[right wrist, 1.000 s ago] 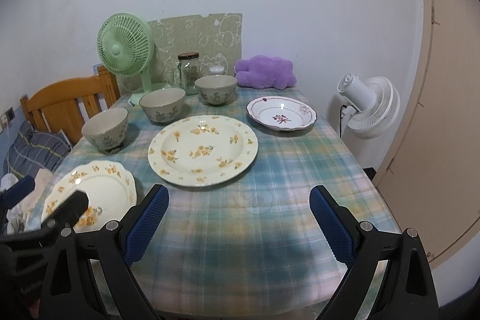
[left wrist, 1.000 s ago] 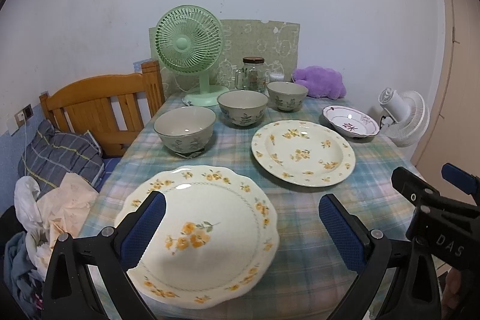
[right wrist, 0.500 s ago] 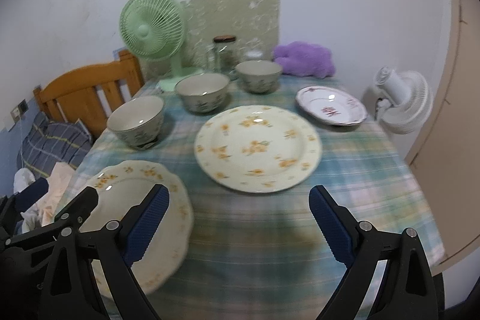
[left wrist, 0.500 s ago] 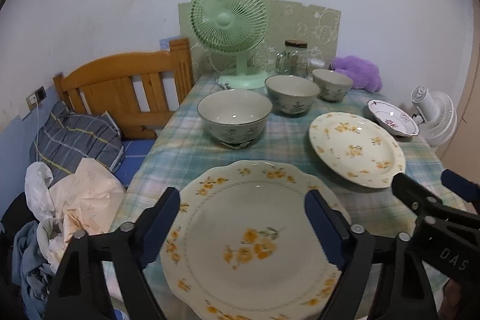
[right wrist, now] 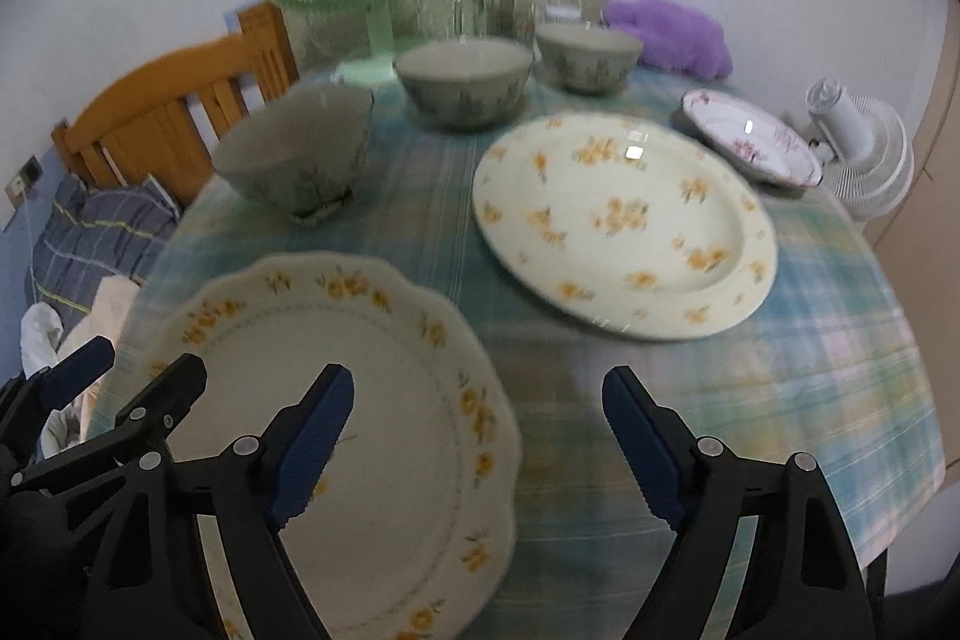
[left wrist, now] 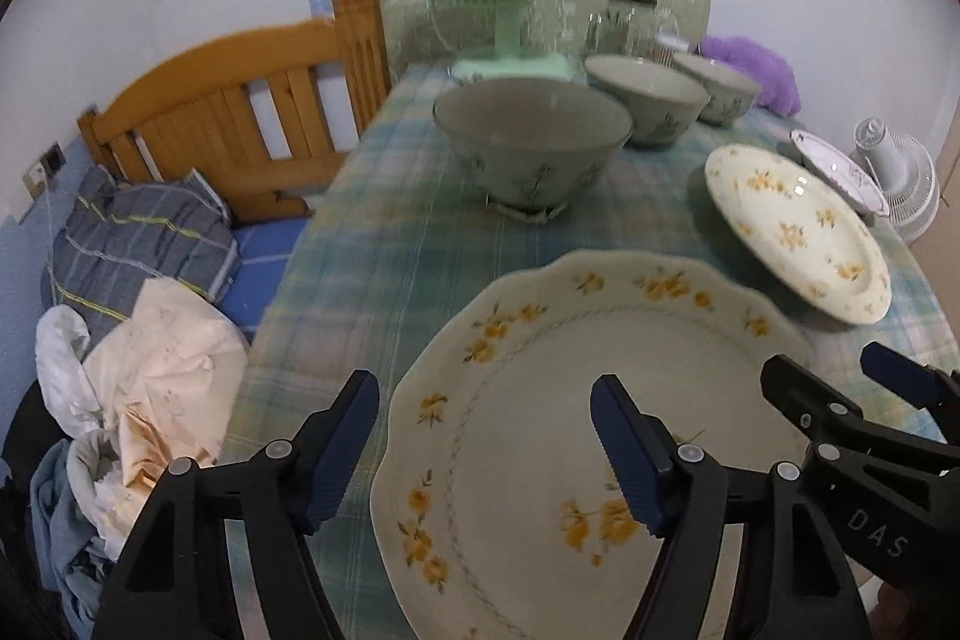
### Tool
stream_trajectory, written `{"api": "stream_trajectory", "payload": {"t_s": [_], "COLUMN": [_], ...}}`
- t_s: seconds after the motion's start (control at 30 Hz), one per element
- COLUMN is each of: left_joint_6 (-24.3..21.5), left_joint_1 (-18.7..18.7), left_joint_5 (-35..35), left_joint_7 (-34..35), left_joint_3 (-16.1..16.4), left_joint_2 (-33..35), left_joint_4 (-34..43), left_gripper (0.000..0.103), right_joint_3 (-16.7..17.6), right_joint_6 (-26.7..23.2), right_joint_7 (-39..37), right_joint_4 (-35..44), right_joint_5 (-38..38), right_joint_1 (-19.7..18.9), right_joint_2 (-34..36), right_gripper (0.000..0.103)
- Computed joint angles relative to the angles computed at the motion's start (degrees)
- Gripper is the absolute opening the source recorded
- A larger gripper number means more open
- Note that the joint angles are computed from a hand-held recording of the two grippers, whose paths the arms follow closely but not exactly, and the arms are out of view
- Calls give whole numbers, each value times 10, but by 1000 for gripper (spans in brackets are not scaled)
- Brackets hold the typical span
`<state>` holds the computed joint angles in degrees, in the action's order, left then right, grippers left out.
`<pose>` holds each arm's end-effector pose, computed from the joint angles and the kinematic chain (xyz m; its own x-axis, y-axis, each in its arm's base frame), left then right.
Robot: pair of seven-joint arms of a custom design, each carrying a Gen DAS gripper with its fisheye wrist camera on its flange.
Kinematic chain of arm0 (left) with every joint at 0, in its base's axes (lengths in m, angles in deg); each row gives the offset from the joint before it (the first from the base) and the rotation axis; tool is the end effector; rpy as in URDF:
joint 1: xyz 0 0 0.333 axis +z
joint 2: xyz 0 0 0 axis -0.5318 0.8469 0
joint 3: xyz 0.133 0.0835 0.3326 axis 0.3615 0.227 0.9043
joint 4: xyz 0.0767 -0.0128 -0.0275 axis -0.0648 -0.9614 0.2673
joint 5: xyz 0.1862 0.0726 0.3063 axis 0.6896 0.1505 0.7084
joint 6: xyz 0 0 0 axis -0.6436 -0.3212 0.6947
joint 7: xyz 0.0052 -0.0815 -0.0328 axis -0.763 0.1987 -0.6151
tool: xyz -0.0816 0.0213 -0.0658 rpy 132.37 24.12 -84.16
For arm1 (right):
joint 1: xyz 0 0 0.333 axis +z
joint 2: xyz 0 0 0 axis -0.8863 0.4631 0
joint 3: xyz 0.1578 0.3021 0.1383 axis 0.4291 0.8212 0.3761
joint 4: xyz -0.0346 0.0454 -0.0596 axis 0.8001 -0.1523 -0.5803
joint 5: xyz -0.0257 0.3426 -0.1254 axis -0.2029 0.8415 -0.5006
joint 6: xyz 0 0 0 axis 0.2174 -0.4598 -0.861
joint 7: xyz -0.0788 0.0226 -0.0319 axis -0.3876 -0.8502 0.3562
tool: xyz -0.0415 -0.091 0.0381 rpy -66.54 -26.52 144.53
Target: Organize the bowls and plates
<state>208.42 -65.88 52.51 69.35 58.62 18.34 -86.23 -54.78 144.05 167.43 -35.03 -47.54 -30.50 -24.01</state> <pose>0.6594 -0.1982 0.2529 0.0690 -0.9955 0.0646 -0.7750 -0.0943 -0.6249 0.6798 0.2480 0.2757 0.0668 -0.9975 -0.0228 -0.7911 -0.0390 -0.6105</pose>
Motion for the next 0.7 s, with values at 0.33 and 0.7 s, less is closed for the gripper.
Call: {"api": "stream_trajectory", "payload": {"t_s": [0.33, 0.7], "left_joint_6": [-50, -91], "left_joint_1": [100, 169], "left_joint_5": [59, 96], "left_joint_7": [40, 66], "left_joint_3": [-102, -171], "left_joint_2": [10, 4], "left_joint_4": [40, 59], "left_gripper": [68, 69], "right_joint_3": [35, 39], "right_joint_6": [-96, -152], "right_joint_7": [28, 88], "right_joint_4": [60, 93], "right_joint_5": [-15, -58], "right_joint_1": [-18, -21], "right_joint_2": [32, 42], "right_gripper": [69, 68]}}
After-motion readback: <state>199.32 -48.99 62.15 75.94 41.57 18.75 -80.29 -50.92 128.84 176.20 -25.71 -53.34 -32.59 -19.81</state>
